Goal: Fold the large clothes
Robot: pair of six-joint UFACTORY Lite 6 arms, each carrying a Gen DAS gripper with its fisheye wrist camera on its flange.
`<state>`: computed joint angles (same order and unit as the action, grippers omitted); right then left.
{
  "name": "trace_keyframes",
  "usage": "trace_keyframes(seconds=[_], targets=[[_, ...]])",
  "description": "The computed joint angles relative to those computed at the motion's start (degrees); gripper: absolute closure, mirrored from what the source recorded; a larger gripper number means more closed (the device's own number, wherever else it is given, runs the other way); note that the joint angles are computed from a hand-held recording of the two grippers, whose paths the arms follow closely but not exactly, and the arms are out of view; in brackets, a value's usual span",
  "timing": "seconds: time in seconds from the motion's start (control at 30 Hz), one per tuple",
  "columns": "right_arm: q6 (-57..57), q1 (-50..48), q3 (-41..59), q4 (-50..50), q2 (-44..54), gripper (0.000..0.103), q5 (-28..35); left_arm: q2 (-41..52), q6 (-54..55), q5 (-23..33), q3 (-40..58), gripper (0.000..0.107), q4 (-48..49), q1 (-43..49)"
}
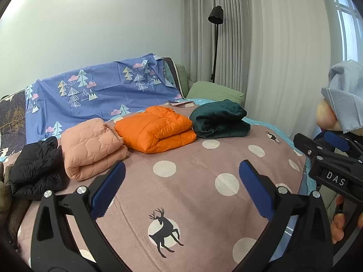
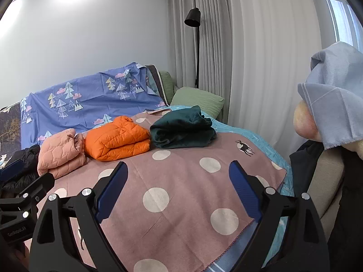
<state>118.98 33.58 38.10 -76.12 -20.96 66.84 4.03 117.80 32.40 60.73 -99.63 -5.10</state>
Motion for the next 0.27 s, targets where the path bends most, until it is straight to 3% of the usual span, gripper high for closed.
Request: trace_keyframes(seconds=[0.27], targets=[[0.2, 0.0, -0.1, -0.2, 0.0, 0.013, 0.1, -1.3, 1.2, -0.6, -0.9, 0.006, -0.4, -0.4]])
